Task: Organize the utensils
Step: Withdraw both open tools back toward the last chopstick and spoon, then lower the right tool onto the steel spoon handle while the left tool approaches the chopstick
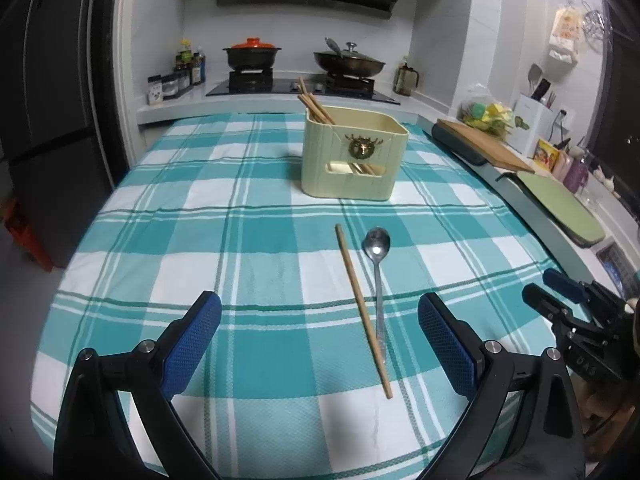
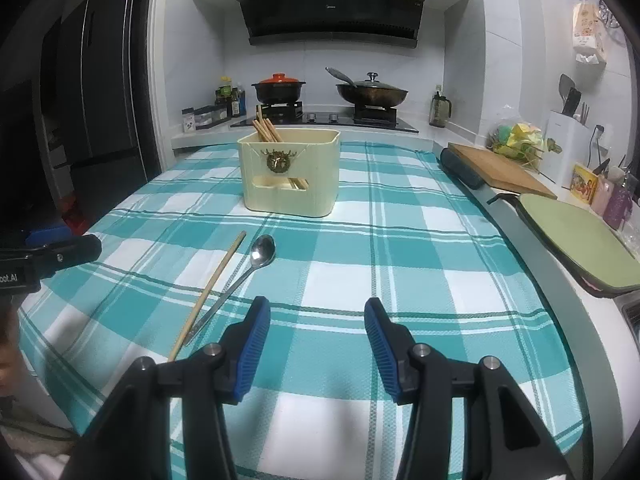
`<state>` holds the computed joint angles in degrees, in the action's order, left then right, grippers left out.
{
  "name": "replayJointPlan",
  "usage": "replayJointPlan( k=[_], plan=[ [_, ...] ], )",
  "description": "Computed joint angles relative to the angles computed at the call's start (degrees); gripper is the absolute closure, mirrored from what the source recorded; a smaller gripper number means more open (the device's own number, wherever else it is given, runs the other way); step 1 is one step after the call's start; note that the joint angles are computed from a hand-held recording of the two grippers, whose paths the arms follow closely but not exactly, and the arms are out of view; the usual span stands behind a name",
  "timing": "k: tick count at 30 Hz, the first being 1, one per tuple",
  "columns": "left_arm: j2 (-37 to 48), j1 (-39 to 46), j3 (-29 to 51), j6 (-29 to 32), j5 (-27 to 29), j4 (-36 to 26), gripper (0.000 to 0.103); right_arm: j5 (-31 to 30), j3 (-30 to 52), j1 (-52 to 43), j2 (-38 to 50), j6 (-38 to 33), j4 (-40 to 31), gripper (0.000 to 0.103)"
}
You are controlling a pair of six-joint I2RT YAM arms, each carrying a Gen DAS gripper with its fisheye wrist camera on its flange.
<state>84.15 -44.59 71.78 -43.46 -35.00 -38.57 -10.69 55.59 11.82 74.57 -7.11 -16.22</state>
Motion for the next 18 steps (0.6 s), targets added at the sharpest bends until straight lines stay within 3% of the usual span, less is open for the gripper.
replayJointPlan(
  k=[18],
  plan=[
    [-1.35,1.56,-3.19,-1.69,-0.15,0.69,0.004,2.83,1.11,2.28,4.09,1.04,-1.00,0.053]
  ],
)
